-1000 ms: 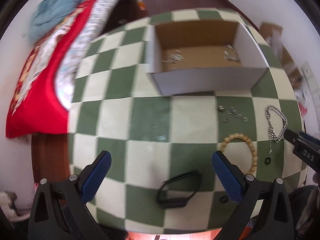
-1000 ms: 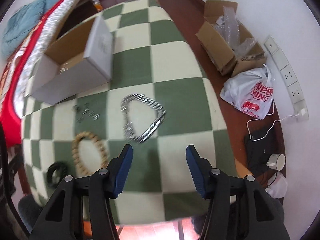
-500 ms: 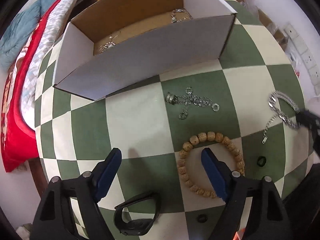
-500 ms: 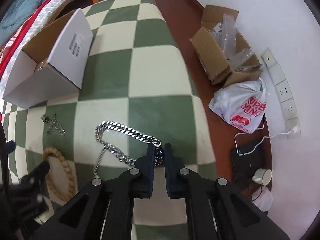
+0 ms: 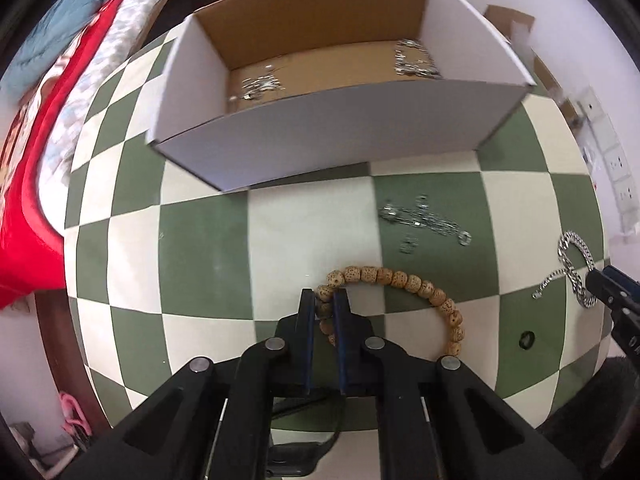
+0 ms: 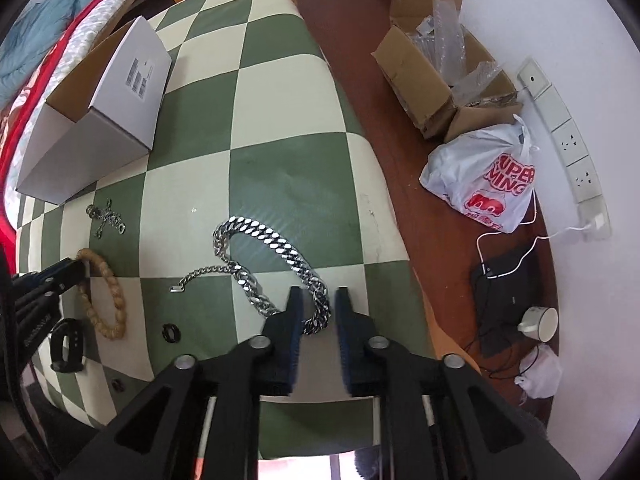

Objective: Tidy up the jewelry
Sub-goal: 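Grasp the wooden bead bracelet with the left tool while the right tool grasps the thick silver chain, then carry the bead bracelet and silver chain into the white box and release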

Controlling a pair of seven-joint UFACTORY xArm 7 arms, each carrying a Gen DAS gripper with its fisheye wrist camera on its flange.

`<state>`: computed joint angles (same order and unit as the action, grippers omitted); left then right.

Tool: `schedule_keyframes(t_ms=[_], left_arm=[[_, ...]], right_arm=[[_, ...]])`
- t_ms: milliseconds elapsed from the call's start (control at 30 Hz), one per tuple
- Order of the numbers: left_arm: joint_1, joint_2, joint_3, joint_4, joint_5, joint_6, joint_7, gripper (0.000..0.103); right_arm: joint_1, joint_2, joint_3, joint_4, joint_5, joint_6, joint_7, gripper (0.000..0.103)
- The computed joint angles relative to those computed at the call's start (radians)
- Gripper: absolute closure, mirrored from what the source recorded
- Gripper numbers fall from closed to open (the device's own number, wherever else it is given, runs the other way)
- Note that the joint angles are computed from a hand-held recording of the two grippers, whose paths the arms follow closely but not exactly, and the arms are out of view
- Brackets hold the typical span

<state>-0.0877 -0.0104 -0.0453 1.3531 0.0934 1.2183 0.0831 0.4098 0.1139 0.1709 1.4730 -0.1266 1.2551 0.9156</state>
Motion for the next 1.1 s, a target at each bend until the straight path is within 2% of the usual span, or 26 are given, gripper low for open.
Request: schedule_keyframes(t_ms=[133,167,200,233,333,533,700,900,1100], left_arm=[[0.01,0.003,0.008,0.011,-0.01,0.006,-0.001,0.097],[0.011,0.0,0.009,0.01,-0.016,0.006,-0.002,0.097],[0.012,-0.005,0.009,0.009,-0.019,0.005,-0.001,0.097],[0.015,-0.005,0.011,0.019,-0.022,0.01,0.005,0.097],[0.01,-0.019,0.003,0.028,-0.029,0.011,-0.003,0.097],[0.01,-0.055,0.006,0.052,-0.085,0.034,-0.007,0.097],[0.022,-0.073,0.017,0.102,-0.119,0.057,-0.017,0.097],[0.039,-0.038,0.027,0.251,-0.139,0.101,-0.039,0.097],[0.071,0.079,0.044,0.483,-0.184,0.151,-0.043,0.097]], right_arm=[[0.018,0.045,0.002,0.052,-0.069,0.038,-0.014,0.073],[0.021,0.053,0.0,0.058,-0.08,0.037,-0.022,0.077],[0.024,0.061,-0.002,0.067,-0.085,0.034,-0.031,0.094],[0.028,0.077,-0.002,0.089,-0.089,0.045,-0.045,0.095],[0.043,0.102,-0.008,0.121,-0.102,0.059,-0.06,0.095],[0.038,0.02,-0.007,0.062,-0.063,-0.078,-0.004,0.096],[0.041,0.01,0.006,0.11,-0.069,-0.097,0.001,0.096],[0.049,0.028,0.009,0.197,-0.074,-0.093,-0.013,0.096],[0.071,0.093,0.002,0.357,-0.086,-0.063,-0.047,0.097]])
